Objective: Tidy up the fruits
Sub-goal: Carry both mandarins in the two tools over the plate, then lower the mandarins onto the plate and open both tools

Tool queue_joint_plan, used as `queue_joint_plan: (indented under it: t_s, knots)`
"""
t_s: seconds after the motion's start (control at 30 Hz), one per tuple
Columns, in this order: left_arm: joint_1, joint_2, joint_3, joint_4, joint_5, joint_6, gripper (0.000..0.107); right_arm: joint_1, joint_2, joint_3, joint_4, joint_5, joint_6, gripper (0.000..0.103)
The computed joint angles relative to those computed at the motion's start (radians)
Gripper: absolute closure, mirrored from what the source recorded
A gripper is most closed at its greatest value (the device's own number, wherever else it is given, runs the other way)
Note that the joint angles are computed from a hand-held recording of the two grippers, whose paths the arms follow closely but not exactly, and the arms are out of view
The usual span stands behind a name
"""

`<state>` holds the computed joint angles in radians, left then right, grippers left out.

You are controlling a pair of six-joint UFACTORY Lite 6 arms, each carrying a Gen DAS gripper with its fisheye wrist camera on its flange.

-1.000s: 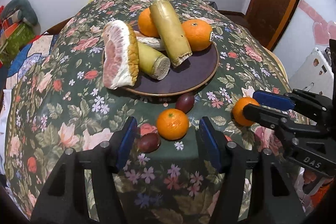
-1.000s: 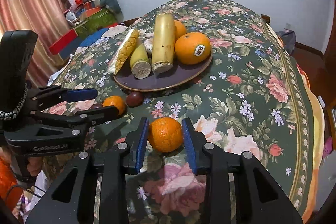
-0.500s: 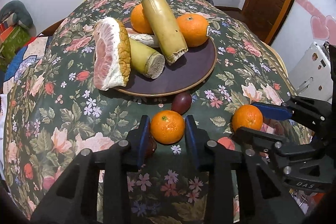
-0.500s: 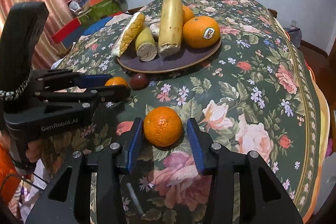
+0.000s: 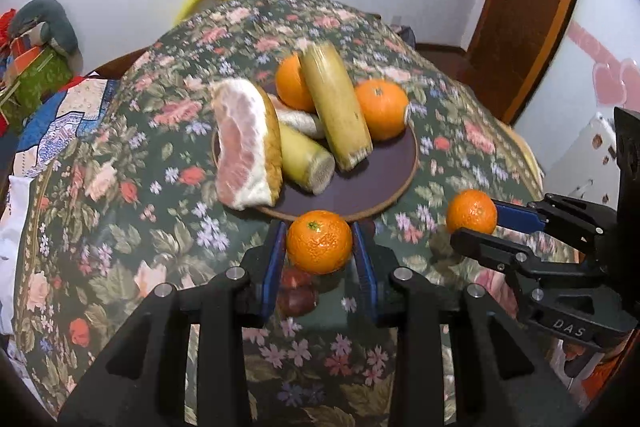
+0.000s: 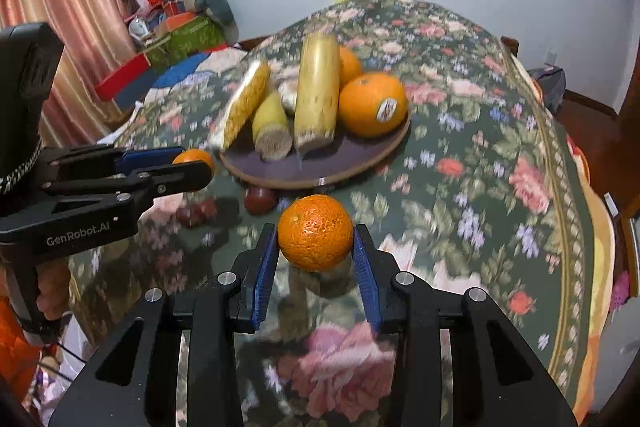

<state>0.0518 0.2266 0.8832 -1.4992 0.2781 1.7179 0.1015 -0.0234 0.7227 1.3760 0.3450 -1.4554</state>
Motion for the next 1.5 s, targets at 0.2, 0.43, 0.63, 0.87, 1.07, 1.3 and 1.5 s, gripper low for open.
queue_joint_plan:
  t_s: [0.2, 0.43, 0.63, 0.87, 1.07, 1.3, 1.5]
  knots:
    - [0.007, 0.026, 0.066, 0.011, 0.015, -0.046, 0.073, -0.014, 0.058, 0.108, 0.009, 0.0, 0.008, 0.069]
    - [-0.014, 0.111, 0.153, 0.023, 0.017, -0.09, 0.073, -0.008, 0.162, 0.218, 0.027, -0.015, 0.004, 0.069]
    - [-0.048, 0.181, 0.208, 0.022, 0.004, -0.098, 0.073, 0.0, 0.248, 0.283, 0.01, -0.024, 0.014, 0.069]
    - [-0.076, 0.214, 0.228, -0.044, -0.019, -0.033, 0.073, 0.001, 0.326, 0.334, -0.001, -0.015, 0.025, 0.068]
    - [-0.081, 0.238, 0.251, -0.001, -0.017, -0.072, 0.073, 0.01, 0.354, 0.358, -0.008, -0.013, 0.024, 0.068]
    - [-0.085, 0.218, 0.235, -0.026, -0.022, -0.04, 0.067, 0.005, 0.344, 0.357, 0.0, -0.013, 0.015, 0.062]
    - [-0.067, 0.152, 0.187, -0.025, -0.019, -0.039, 0.067, 0.003, 0.276, 0.318, -0.019, -0.017, 0.035, 0.062]
